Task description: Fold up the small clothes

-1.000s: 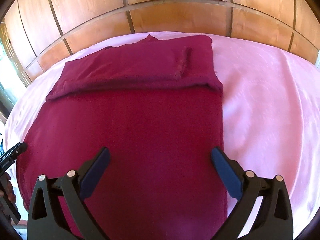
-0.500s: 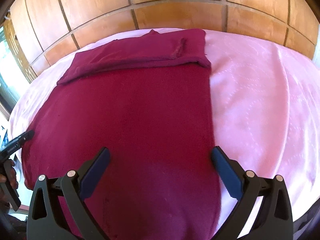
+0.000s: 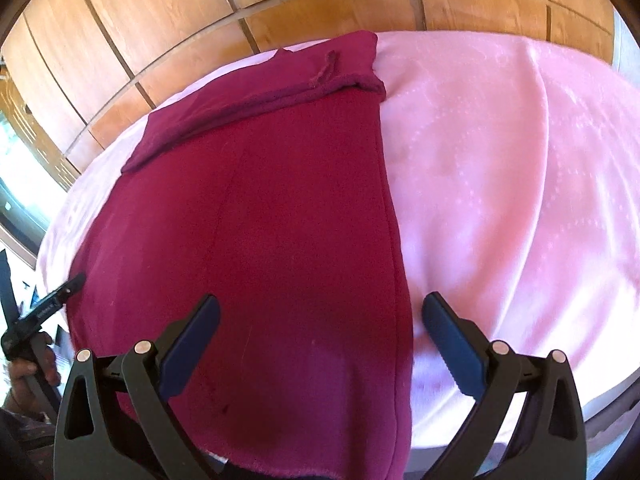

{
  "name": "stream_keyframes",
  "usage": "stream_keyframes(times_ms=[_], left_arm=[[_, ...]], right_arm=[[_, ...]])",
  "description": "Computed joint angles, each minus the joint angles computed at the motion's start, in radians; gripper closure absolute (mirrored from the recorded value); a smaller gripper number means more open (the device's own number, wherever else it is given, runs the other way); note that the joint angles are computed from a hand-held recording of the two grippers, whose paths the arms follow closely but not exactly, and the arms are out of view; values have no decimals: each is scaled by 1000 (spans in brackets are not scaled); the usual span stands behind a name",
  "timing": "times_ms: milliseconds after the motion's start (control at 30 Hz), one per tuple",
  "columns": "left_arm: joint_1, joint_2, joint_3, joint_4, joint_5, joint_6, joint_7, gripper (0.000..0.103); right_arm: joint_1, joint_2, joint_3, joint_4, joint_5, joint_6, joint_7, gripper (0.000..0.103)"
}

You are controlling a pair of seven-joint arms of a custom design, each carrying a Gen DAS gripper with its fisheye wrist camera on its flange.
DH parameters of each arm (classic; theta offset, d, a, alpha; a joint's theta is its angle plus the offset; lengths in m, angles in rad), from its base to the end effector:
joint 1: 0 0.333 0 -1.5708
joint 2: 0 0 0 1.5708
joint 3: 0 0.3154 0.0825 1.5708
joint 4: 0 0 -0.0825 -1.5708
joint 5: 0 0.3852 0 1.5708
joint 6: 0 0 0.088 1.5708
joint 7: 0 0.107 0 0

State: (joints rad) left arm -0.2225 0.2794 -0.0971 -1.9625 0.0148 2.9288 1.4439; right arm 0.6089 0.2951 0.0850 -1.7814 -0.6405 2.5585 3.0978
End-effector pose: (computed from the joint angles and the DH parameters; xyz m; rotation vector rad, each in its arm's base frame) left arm 0.6230 -0.2023 0.4124 -1.6977 2.0610 -0.8219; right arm 0.5156 0.4336 0.4407 -1.4118 2.1026 -0.3618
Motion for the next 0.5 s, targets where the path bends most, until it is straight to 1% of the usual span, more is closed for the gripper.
stream_keyframes(times_ms=[67,133,200,233,267,300,333,367,400,433,467,500], left_arm=[[25,-12,-28,-14,-35,-9,43,41],[50,-26,-56,-32,-80,-18,98,42],[75,-42,-84,-48,-136,-34,163,48],[98,-52,-110,-57,-186,-49,220,51],[123,-62,-137,-66,-250,-63,288,53],[130,-65,-145,-67,-288,-75,327,58],[146,-70,-161,-68,-345,-102,385,64],[150,-74,-166,-67,-384,-121,426,67],[156,-80,-171,-71,-428,-135,474,78],[156,-83,-171,-70,-461,-147,509,90],[158,-86,-171,-67,-496,-165,545,91],[154,-90,-167,-65,-517,-174,567,93]], right_arm=[[-9,-15,14,-27,33,26,-17,3],[-16,-26,32,-47,77,35,-50,6],[-17,-32,42,-60,109,42,-77,11],[-18,-37,49,-72,130,46,-89,13],[-17,-40,50,-79,141,48,-94,17],[-16,-43,52,-86,154,48,-97,23],[-18,-48,56,-95,173,52,-101,27],[-20,-50,60,-101,190,57,-111,35],[-22,-50,63,-102,205,52,-124,48],[-24,-49,67,-98,221,41,-145,57],[-30,-50,74,-102,250,41,-167,79],[-37,-55,79,-110,279,56,-183,91]])
